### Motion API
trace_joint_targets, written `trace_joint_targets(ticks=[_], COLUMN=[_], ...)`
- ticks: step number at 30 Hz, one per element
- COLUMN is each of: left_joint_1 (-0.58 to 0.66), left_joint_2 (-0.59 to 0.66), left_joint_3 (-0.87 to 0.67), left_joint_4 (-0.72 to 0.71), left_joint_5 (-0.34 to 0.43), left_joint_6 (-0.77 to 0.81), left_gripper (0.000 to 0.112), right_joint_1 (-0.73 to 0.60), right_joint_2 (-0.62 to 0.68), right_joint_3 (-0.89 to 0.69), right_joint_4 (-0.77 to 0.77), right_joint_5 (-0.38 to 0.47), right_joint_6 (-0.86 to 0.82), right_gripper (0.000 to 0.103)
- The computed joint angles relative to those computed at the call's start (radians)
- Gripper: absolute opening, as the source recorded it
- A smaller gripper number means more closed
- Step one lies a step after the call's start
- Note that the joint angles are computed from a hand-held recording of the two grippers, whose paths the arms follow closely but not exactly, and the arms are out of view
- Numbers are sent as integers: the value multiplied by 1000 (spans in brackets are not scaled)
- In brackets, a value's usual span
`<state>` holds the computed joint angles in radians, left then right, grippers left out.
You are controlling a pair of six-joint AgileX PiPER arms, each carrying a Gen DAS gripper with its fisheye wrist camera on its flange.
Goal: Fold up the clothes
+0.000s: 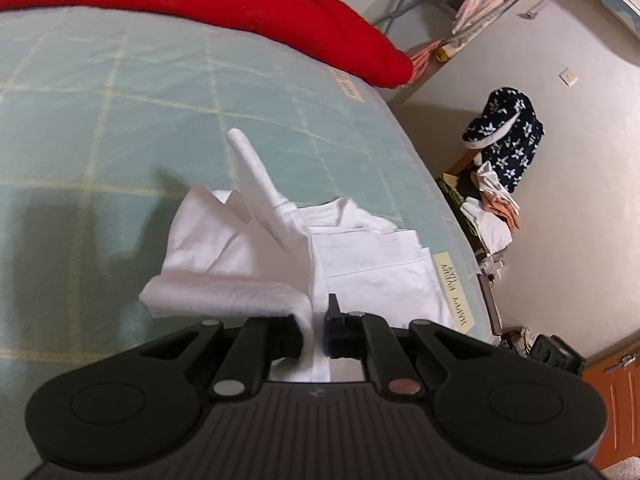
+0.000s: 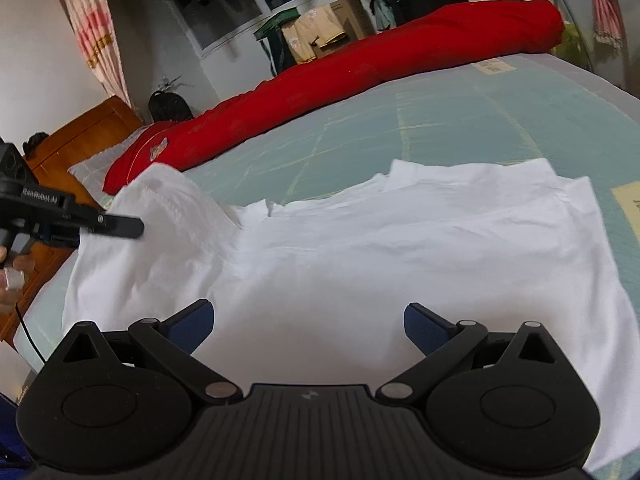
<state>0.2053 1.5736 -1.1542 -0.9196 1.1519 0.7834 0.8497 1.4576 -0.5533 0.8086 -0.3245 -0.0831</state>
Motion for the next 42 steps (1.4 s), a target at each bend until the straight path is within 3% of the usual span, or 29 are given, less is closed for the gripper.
trace_joint_targets(ticks=[7,16,20,22,28,37,42], left_joint_1=[-142,-348,-440,-485,-627,-758,-796], left_joint_2=[-7,25,69,96,199,363,424], left_joint_3=[-77,-182,-239,-270,-367,-498,-551], left_joint_4=[32,63,97,117,190,270,311], left_joint_5=[-31,-85,-116,-127,-158,-164,-163], left_joint_6=[-124,-240,-296,-322,-407,-516,-569], left_gripper=[6,7,7,7,7,7,7], right_joint_1=[-29,-21,-2,26,131,180,161], right_joint_2=[-78,-188,-282,-343,-514,-641,-658], right_joint_3=[97,182,234,263,334,392,404], right_joint_4=[-138,-49,125,296,729,910,925], right_joint_5=[-23,-32,-33,-50,-172,-284,-282], right_joint_6=[141,33,-138,-294,-647,-754,-768], right_gripper=[103,103,103,103,103,103,103])
